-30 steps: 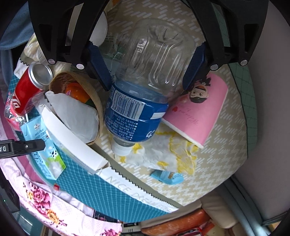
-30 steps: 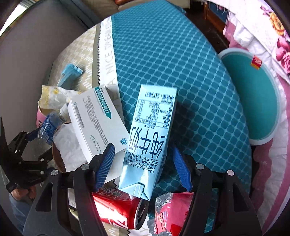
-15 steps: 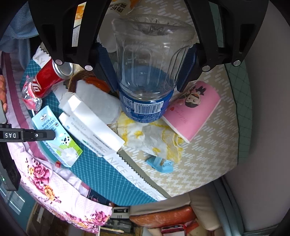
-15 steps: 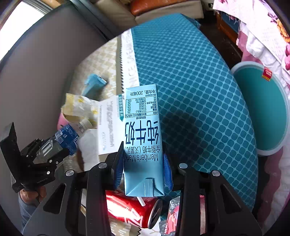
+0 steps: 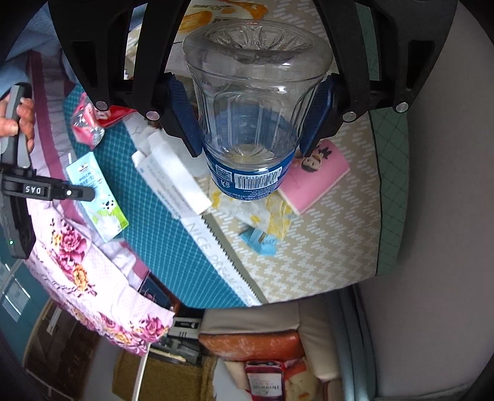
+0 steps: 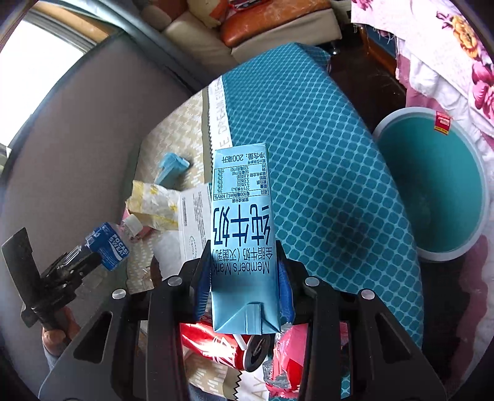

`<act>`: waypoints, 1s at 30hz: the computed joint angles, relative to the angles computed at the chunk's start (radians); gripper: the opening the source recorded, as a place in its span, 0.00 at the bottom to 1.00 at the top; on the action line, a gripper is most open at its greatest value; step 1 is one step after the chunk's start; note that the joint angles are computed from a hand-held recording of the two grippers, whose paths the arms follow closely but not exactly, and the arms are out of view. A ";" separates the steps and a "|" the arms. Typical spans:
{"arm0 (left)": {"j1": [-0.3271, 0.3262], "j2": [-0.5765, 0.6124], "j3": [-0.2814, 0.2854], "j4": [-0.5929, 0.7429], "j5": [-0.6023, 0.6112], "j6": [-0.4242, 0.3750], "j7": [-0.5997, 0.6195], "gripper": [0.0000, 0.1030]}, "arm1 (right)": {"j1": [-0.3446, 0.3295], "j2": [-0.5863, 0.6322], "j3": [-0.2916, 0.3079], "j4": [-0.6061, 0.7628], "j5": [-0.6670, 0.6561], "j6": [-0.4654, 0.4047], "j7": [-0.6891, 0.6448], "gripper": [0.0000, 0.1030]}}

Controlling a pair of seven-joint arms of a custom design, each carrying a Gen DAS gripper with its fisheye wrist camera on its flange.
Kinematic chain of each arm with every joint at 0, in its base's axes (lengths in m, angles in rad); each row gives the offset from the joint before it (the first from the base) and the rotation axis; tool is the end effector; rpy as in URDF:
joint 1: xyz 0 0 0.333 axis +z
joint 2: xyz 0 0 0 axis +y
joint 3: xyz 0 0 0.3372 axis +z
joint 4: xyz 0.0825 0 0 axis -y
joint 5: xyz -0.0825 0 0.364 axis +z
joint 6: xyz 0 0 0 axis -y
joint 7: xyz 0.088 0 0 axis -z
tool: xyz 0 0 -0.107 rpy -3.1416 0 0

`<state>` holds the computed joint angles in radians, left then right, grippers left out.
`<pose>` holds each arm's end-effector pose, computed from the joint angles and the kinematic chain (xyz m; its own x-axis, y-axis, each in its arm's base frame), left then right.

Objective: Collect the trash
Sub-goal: 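Carry both items over the teal bin and release them inside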

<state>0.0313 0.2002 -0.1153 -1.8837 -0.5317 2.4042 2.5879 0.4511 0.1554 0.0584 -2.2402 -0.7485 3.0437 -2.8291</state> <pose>0.6209 -0.0512 0.4681 -0.6947 -0.7170 0.0570 -0.6387 0.5784 -0.5075 0.4646 0.3186 0.3965 -0.4324 -0.7156 -0.5486 -0.6961 0.6517 -0.3013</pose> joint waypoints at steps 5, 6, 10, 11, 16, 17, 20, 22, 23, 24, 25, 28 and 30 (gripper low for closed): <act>-0.032 -0.043 -0.032 -0.022 -0.030 -0.010 0.034 0.64 | 0.031 -0.107 -0.085 -0.066 -0.363 -0.018 0.376 0.34; -0.043 -0.047 -0.039 -0.022 -0.035 -0.013 0.038 0.64 | 0.019 -0.128 -0.079 -0.080 -0.407 -0.028 0.426 0.34; -0.108 -0.047 -0.076 -0.024 -0.047 -0.008 0.042 0.64 | -0.046 -0.242 -0.044 -0.178 -0.538 -0.078 0.599 0.34; -0.128 -0.040 -0.087 -0.020 -0.046 -0.010 0.039 0.64 | -0.063 -0.274 -0.035 -0.210 -0.550 -0.093 0.624 0.34; -0.230 0.012 -0.126 -0.005 0.000 0.006 -0.002 0.64 | -0.147 -0.409 0.009 -0.354 -0.547 -0.142 0.684 0.34; -0.252 0.028 -0.132 0.002 0.017 0.011 -0.017 0.64 | -0.162 -0.430 0.016 -0.379 -0.536 -0.148 0.684 0.34; -0.318 0.082 -0.144 0.027 0.082 0.018 -0.077 0.64 | -0.218 -0.471 0.042 -0.441 -0.553 -0.139 0.732 0.34; -0.356 0.117 -0.147 0.044 0.123 0.029 -0.105 0.64 | -0.247 -0.486 0.055 -0.471 -0.550 -0.134 0.743 0.34; -0.374 0.135 -0.147 0.055 0.145 0.030 -0.119 0.64 | -0.265 -0.490 0.058 -0.487 -0.563 -0.124 0.763 0.34; -0.387 0.153 -0.146 0.067 0.164 0.026 -0.131 0.64 | -0.279 -0.499 0.058 -0.502 -0.575 -0.112 0.774 0.34; -0.405 0.173 -0.144 0.082 0.187 0.022 -0.148 0.64 | -0.291 -0.500 0.060 -0.511 -0.582 -0.104 0.784 0.34; -0.446 0.219 -0.134 0.114 0.248 0.022 -0.191 0.64 | -0.321 -0.500 0.054 -0.538 -0.599 -0.082 0.801 0.34; -0.462 0.245 -0.130 0.137 0.272 0.010 -0.216 0.64 | -0.344 -0.494 0.051 -0.547 -0.637 -0.064 0.836 0.34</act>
<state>-0.4311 0.4450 -0.2457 -1.7471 -0.2602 2.4140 2.3717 0.1068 -0.3382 0.1092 -2.7872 -1.3858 2.9800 -1.9926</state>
